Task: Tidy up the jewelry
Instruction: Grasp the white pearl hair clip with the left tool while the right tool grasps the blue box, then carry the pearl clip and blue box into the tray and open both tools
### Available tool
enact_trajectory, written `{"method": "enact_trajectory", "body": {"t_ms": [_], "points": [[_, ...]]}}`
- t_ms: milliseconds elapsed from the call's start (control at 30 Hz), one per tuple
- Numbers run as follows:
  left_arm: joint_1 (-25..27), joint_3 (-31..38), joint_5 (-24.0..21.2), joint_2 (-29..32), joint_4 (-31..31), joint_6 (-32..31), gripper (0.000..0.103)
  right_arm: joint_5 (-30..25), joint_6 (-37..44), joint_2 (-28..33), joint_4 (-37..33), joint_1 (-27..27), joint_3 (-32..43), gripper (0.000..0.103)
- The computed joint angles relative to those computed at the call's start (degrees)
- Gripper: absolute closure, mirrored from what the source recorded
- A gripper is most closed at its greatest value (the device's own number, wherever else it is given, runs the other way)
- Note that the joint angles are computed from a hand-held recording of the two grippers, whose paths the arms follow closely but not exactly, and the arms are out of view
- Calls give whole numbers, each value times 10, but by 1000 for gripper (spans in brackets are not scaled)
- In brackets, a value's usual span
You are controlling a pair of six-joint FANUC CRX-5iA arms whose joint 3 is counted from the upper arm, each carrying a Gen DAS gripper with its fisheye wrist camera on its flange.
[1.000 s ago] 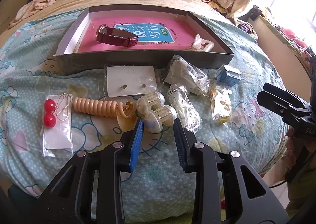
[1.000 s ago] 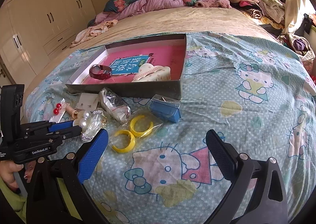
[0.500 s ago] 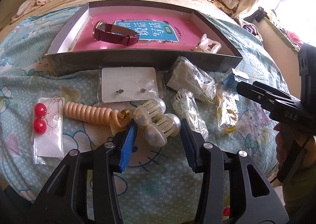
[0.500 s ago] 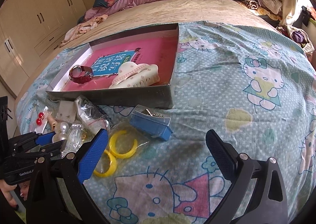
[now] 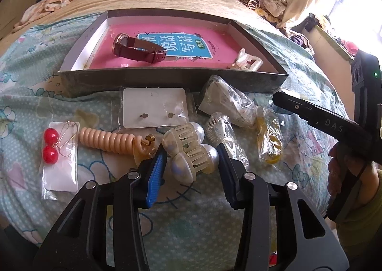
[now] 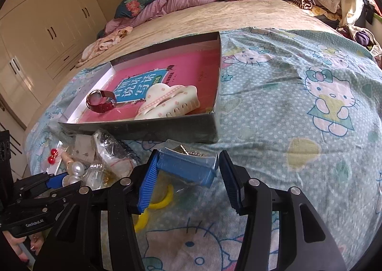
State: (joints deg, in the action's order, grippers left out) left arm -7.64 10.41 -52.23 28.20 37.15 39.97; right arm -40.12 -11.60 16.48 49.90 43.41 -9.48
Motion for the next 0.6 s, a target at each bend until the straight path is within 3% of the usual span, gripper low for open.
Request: {"method": "enact_trajectory", "body": {"t_ms": [300, 600], "points": [[14, -27, 11, -28, 42, -48, 69, -11, -7, -21, 44, 14, -3, 54], [22, -23, 37, -32, 74, -53, 69, -11, 13, -11, 76, 10, 30, 54]]}}
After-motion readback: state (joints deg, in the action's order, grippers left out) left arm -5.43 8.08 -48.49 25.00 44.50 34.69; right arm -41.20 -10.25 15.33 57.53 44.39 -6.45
